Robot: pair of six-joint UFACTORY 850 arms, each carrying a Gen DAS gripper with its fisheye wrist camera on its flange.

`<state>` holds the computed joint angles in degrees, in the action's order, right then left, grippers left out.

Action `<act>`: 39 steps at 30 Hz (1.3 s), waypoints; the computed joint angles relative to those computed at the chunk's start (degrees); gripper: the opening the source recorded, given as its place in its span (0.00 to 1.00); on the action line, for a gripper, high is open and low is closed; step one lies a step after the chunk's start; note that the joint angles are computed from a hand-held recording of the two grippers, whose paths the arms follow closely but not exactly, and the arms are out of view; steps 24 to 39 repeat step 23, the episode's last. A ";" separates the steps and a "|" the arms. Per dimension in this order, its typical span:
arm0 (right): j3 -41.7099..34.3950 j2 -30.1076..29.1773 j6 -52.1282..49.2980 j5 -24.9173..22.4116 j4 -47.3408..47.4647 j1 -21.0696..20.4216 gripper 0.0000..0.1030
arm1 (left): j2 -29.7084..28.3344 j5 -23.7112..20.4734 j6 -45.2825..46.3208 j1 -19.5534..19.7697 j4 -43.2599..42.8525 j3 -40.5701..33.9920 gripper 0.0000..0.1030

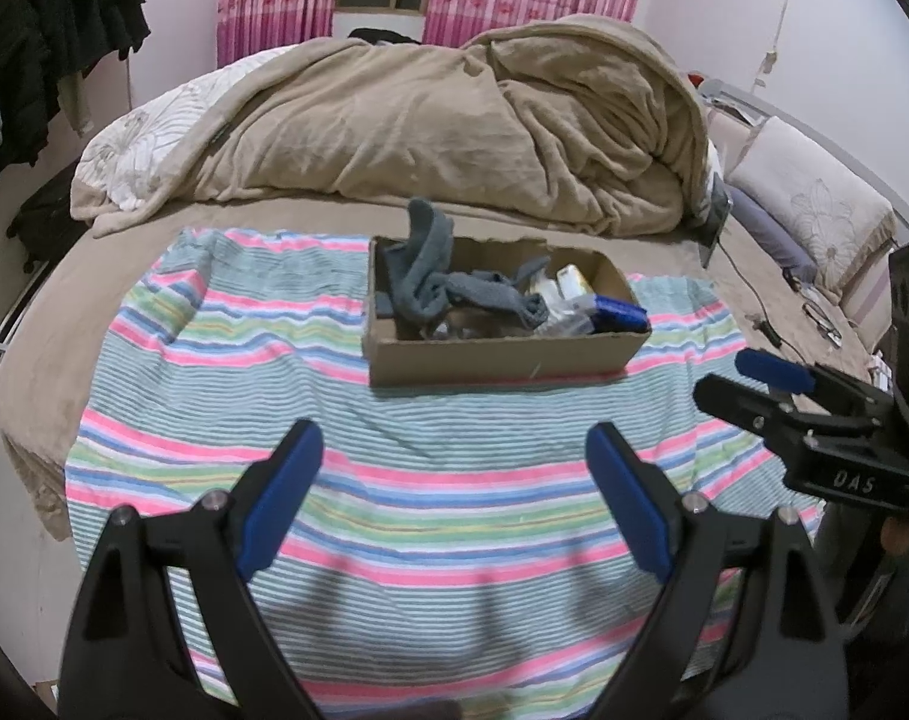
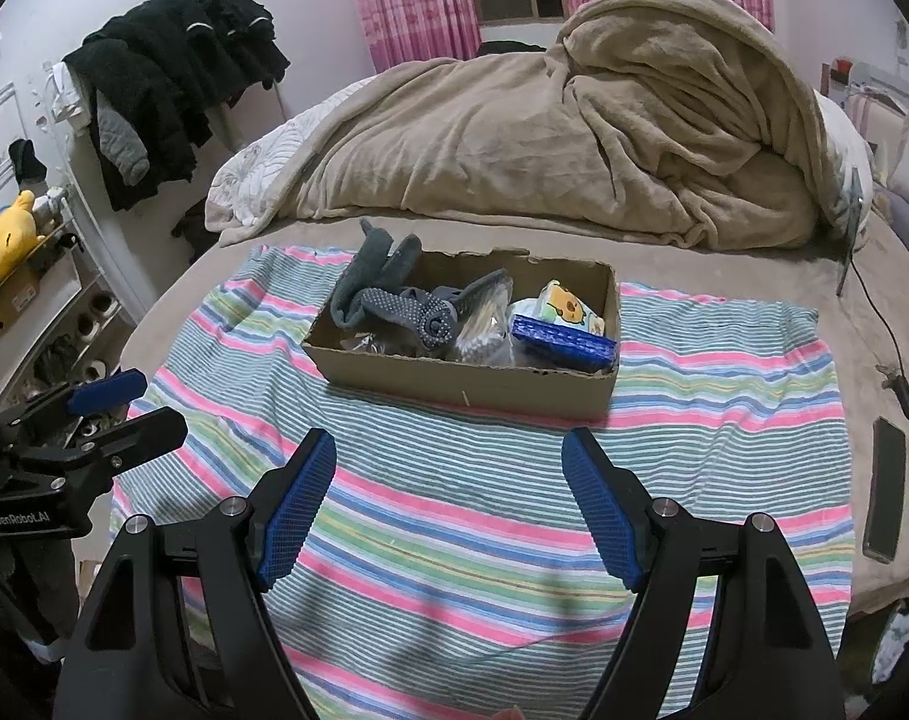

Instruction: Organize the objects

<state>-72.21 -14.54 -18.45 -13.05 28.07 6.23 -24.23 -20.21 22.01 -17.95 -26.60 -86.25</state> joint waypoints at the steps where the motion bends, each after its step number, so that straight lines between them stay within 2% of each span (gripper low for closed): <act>1: -0.07 -0.09 -0.09 -0.04 0.16 -0.04 0.78 | -0.07 0.05 -0.10 -0.10 0.30 -0.04 0.88; 23: -2.63 -2.70 -2.92 -1.40 2.98 -1.50 0.78 | -4.38 -1.45 -1.38 -0.72 2.55 -4.96 0.88; 39: -2.63 -2.70 -2.92 -1.40 2.98 -1.50 0.78 | -4.38 -1.45 -1.38 -0.72 2.55 -4.96 0.88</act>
